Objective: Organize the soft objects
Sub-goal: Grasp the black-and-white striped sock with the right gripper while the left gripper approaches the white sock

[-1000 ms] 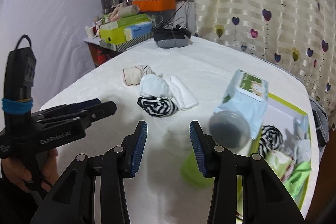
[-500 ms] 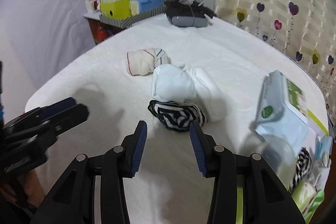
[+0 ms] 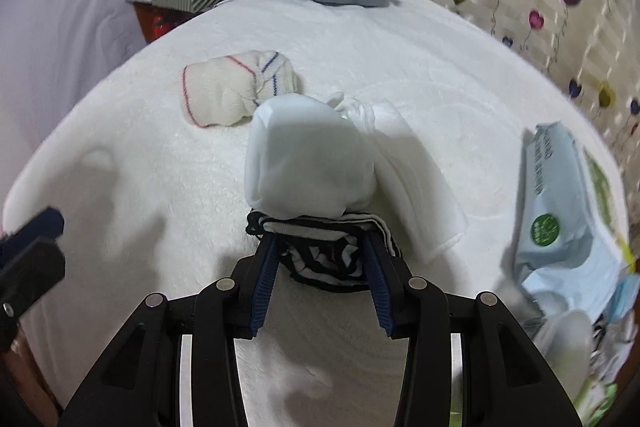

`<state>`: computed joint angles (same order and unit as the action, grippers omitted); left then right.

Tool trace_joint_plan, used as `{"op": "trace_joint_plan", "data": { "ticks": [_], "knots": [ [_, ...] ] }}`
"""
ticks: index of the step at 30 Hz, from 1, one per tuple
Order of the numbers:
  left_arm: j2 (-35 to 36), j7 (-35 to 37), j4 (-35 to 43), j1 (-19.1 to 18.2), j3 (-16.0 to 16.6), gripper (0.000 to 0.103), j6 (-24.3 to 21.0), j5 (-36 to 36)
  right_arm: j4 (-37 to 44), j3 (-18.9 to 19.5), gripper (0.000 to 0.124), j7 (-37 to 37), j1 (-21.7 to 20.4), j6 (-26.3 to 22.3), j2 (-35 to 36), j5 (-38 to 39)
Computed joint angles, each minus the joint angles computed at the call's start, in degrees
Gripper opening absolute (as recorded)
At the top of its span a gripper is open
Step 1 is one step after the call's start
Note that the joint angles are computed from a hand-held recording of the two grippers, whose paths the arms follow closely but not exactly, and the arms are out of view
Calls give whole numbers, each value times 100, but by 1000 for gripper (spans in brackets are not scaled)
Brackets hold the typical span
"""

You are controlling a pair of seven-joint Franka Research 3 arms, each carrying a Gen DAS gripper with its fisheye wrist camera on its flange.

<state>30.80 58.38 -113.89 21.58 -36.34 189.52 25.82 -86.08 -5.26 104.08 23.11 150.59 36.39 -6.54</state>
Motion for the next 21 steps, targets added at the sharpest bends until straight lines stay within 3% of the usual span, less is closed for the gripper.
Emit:
{"op": "trace_joint_plan", "data": {
  "ticks": [1, 3, 6, 13, 21],
  "knots": [
    [0, -2, 1, 8, -6, 48, 4, 3, -29, 27, 42, -2, -27, 36, -13, 48],
    [-10, -14, 6, -15, 15, 48, 6, 0, -147, 67, 22, -68, -53, 144, -84, 89],
    [-3, -6, -7, 41, -46, 48, 9, 26, -267, 72, 15, -138, -34, 211, -172, 91],
    [-61, 10, 14, 3, -87, 48, -34, 82, -1075, 149, 11, -333, -51, 843, -775, 229],
    [292, 581, 408, 146, -582, 49, -478, -68, -2046, 116, 11, -349, -94, 1717, -1489, 352]
  ]
}}
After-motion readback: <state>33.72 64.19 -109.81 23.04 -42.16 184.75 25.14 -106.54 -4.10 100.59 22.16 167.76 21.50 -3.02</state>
